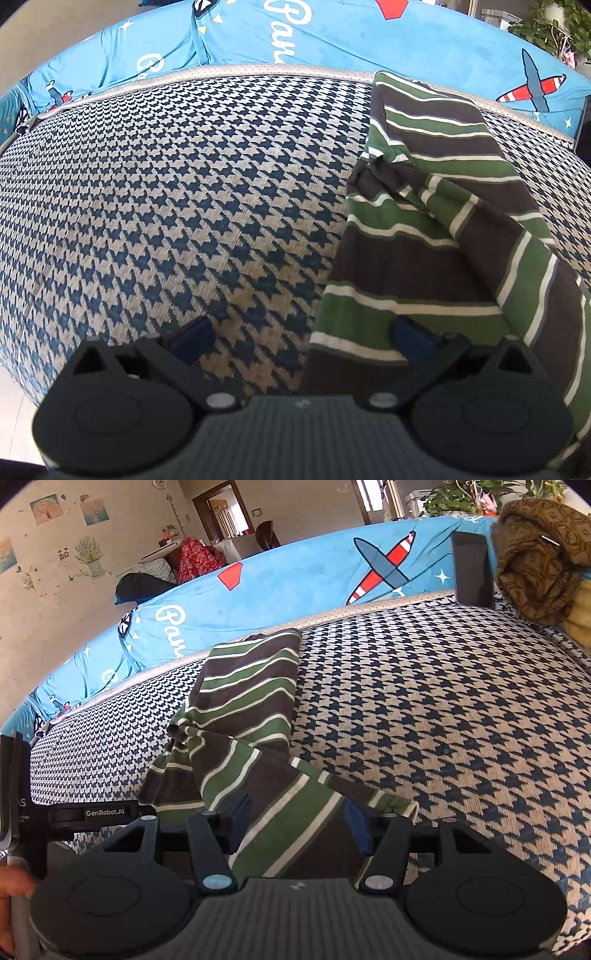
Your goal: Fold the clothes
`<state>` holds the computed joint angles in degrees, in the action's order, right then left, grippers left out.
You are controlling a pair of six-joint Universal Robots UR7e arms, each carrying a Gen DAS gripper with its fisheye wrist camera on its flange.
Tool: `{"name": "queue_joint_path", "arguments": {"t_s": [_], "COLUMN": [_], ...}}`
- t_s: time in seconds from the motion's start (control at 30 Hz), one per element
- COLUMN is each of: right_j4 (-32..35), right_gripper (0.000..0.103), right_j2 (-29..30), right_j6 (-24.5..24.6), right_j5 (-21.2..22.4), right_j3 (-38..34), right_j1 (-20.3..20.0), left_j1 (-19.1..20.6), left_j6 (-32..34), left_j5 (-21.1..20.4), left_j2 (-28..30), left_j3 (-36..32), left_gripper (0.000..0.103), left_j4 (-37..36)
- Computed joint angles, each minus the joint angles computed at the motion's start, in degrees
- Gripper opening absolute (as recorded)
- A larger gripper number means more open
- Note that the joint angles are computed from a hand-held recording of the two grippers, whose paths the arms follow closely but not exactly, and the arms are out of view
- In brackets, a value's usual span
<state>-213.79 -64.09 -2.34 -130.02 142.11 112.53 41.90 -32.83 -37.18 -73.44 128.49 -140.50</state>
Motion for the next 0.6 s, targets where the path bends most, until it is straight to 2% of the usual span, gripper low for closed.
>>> {"name": "queue_joint_path", "arguments": {"t_s": [0.33,0.43,0.6], "right_j4": [-6.6,-6.8,-8.4], "right_gripper": [0.055,0.055,0.055], "right_j2": [1.4,1.0,0.5], "right_j6": [0.2,0.9,2.7], "right_j5": [-8.2,-8.1,-5.3], "right_j3": [2.6,3.0,4.2], "right_j1": [1.8,0.6,-1.8], "left_j1": [-3.1,-4.5,-6.4], "left_j6": [-2.3,-4.0,-6.8], "left_j5": [0.8,1.1,0.8], "left_j2": [-3.7,-4.8,-7.5], "left_j3": [5.3,7.0,9.5], "left_gripper": [0.103,0.103,0.103], "left_j4": [-0.3,0.2,2.1]}}
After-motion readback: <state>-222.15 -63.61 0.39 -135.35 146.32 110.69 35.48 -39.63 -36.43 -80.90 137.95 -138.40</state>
